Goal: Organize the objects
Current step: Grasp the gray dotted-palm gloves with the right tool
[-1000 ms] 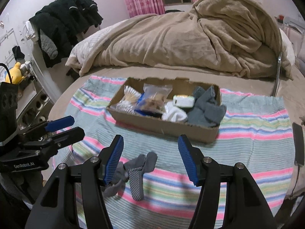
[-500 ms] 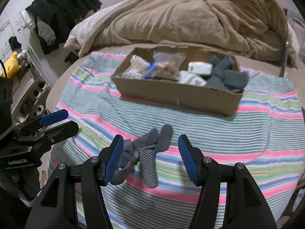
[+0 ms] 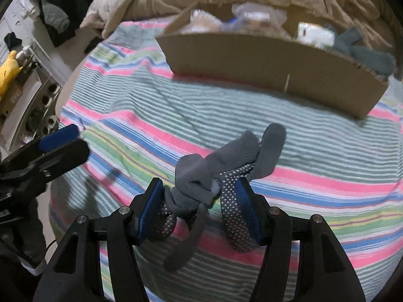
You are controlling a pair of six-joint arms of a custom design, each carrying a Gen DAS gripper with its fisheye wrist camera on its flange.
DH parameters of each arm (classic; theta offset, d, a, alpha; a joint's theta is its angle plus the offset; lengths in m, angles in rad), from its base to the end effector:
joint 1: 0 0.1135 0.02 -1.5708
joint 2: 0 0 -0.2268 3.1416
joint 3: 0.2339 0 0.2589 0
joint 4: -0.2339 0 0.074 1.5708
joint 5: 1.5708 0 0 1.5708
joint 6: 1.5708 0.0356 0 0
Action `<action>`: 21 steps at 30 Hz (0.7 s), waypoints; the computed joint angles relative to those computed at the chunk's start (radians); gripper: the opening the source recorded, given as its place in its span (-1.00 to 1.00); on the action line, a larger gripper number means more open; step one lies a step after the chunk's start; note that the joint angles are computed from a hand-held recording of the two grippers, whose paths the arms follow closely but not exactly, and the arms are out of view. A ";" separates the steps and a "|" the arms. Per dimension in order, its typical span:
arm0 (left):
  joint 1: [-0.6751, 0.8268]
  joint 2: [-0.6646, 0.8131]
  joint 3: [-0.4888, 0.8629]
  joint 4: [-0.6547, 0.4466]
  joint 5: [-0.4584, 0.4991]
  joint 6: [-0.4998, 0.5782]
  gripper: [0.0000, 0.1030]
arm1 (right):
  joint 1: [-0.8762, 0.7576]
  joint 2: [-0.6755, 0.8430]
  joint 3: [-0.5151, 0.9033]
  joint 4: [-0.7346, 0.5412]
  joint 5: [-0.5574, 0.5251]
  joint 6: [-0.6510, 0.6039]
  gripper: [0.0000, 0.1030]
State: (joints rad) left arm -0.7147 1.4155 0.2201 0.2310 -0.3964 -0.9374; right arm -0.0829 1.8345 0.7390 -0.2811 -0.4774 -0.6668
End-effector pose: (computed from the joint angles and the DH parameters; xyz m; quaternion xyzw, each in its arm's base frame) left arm 0.1555 -0.1167 0.0375 -0.1624 0.9234 -0.0879 0.3366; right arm 0.2685 -0.0059 0.0323 -0.3003 0.9196 0.1845 0.1738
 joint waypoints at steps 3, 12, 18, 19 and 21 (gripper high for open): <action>0.016 0.026 0.000 0.025 0.015 0.004 0.52 | 0.012 0.013 -0.003 0.022 0.017 -0.014 0.19; 0.020 0.072 0.064 -0.006 0.023 0.020 0.52 | -0.013 -0.038 -0.015 -0.016 -0.019 -0.118 -0.32; 0.018 0.094 0.123 -0.055 0.023 0.031 0.52 | -0.078 -0.092 0.018 -0.107 -0.076 -0.178 -0.34; 0.017 0.096 0.137 -0.066 0.020 0.033 0.52 | -0.093 -0.100 0.033 -0.130 -0.092 -0.184 -0.34; 0.018 0.095 0.154 -0.080 0.016 0.039 0.52 | -0.122 -0.117 0.060 -0.166 -0.118 -0.197 -0.34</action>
State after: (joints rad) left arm -0.6967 1.5102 0.3743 0.1508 -0.3806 -0.8981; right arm -0.2053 1.7179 0.7987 -0.4469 -0.5958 -0.8634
